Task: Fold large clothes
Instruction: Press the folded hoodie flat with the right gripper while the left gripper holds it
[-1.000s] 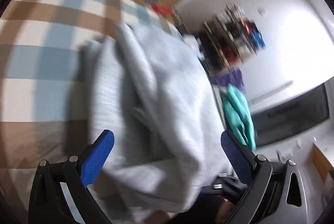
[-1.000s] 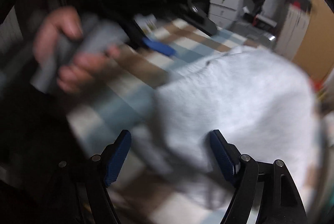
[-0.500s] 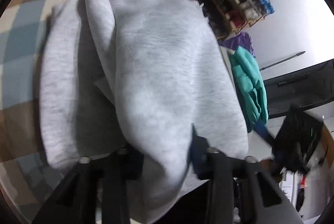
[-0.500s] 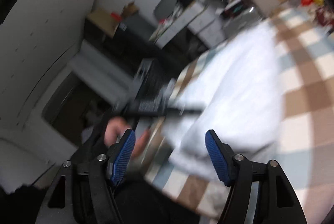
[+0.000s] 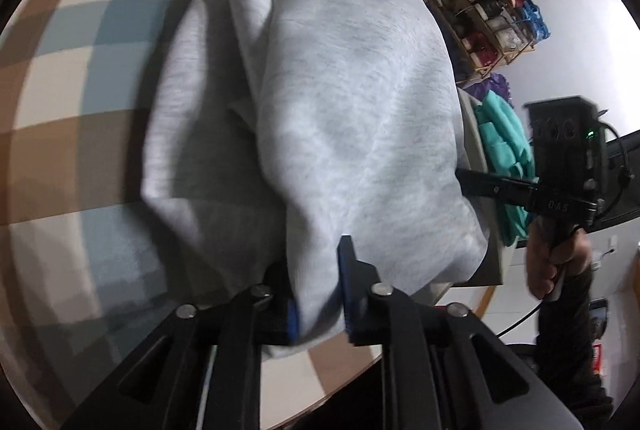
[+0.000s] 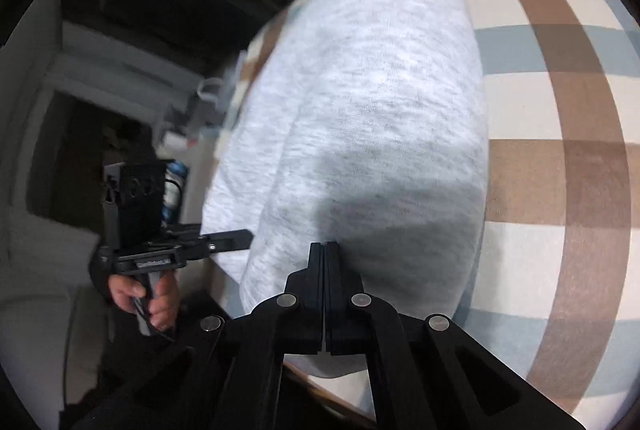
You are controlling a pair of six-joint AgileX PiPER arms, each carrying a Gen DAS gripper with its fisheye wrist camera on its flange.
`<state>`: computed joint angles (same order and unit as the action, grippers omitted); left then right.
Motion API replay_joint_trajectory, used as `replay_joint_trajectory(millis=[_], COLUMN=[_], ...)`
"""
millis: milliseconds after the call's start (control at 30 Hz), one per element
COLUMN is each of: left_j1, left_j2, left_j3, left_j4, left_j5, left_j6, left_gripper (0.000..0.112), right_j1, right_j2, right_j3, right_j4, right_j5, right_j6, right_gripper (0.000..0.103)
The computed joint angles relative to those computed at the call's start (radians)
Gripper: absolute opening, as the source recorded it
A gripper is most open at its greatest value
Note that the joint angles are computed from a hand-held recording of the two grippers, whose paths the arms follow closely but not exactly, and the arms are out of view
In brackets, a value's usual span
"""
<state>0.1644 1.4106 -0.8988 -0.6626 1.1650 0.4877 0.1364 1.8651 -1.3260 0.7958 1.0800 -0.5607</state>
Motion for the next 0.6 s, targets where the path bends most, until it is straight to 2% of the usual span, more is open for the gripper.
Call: replay_joint_trajectory(millis=[67,133,167,200,233,267,300,433,500,567,600], left_j1=[0.022,-0.009,-0.003,0.007,0.024,0.015,-0.018,-0.181,-0.218,-0.213,-0.204], left_j2=[-0.04,-0.076,-0.086,-0.079,-0.071,-0.06,-0.038,0.075,0.084,0.081,0.087], left_j3=[-0.029,-0.063,-0.078,-0.091,-0.087,-0.081,-0.069,0.012,0.063,0.061,0.068], left_j4=[0.023,0.054,0.036,-0.008,-0.063,-0.112,-0.145,-0.127,-0.12,-0.118,-0.141], left_j5=[0.015,-0.038,-0.047,-0.044,-0.048,-0.072,-0.116,-0.319,-0.413,-0.41,-0.412], left_j6=[-0.017,-0.055,-0.038,-0.015,0.017,0.029,0.033,0.028,0.07,0.055,0.072], left_gripper=[0.015,0.016,0.023,0.039,0.048,0.064,0.068,0.068,0.068,0.068,0.068], right_j1=[0.078,0.142,0.163,0.175,0.188,0.201,0.207,0.207,0.196,0.202,0.218], right_j2=[-0.016,0.002,0.015,0.029,0.044,0.057,0.061,0.067,0.063,0.068,0.056], right_j3=[-0.063,-0.147,-0.18,-0.206,-0.236,-0.256,-0.246,-0.246,-0.255,-0.317,-0.34], right_j4=[-0.144,-0.27,-0.309,-0.333,-0.359,-0.381,-0.388,-0.406,-0.394,-0.398,-0.415], right_j5=[-0.021,-0.011,0.007,0.024,0.041,0.052,0.043,0.044,0.068,0.119,0.108], right_j6=[0.091,0.177,0.209,0.232,0.253,0.267,0.271,0.298,0.3,0.299,0.306], right_gripper=[0.0,0.0,0.0,0.0,0.0,0.0,0.0,0.0,0.0,0.001,0.007])
